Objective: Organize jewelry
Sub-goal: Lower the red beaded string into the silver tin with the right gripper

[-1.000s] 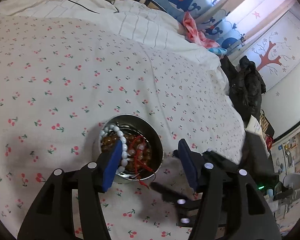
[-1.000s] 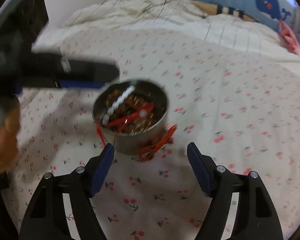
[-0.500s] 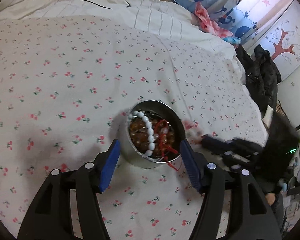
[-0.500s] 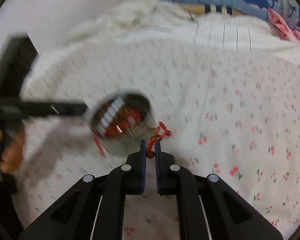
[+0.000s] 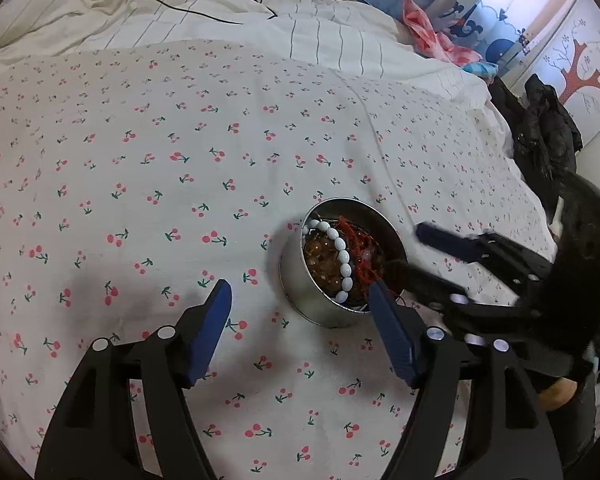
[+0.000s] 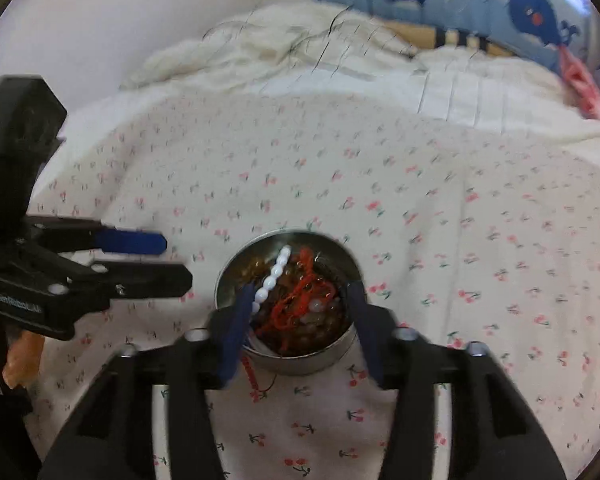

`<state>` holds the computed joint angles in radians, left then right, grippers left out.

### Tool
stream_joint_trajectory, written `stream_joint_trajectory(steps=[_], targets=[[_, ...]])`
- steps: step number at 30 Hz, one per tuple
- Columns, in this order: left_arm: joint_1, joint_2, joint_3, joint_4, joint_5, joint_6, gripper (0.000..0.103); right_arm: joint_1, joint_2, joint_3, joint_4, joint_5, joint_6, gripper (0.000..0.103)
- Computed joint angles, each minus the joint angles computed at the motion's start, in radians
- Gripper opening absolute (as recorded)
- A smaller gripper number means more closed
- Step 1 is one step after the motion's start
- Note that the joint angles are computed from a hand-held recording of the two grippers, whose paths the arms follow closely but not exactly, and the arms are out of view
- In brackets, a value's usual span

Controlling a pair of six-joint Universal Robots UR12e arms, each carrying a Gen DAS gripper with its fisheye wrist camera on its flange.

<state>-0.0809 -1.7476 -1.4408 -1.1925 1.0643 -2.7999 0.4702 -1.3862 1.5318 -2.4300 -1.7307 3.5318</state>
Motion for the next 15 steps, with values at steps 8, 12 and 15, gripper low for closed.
stream_joint_trajectory(steps=[8, 12, 15], targets=[[0.000, 0.003, 0.001, -0.005, -0.010, -0.005, 0.072, 0.009, -0.064, 0.093, 0.002, 0.044, 0.068, 0.063], [-0.001, 0.004, 0.000, -0.006, -0.010, -0.001, 0.073, -0.013, -0.058, 0.123, -0.057, 0.135, 0.160, 0.049], [0.000, 0.003, 0.000, -0.009, -0.014, -0.004, 0.073, -0.022, -0.054, 0.131, -0.083, 0.163, 0.197, 0.011]])
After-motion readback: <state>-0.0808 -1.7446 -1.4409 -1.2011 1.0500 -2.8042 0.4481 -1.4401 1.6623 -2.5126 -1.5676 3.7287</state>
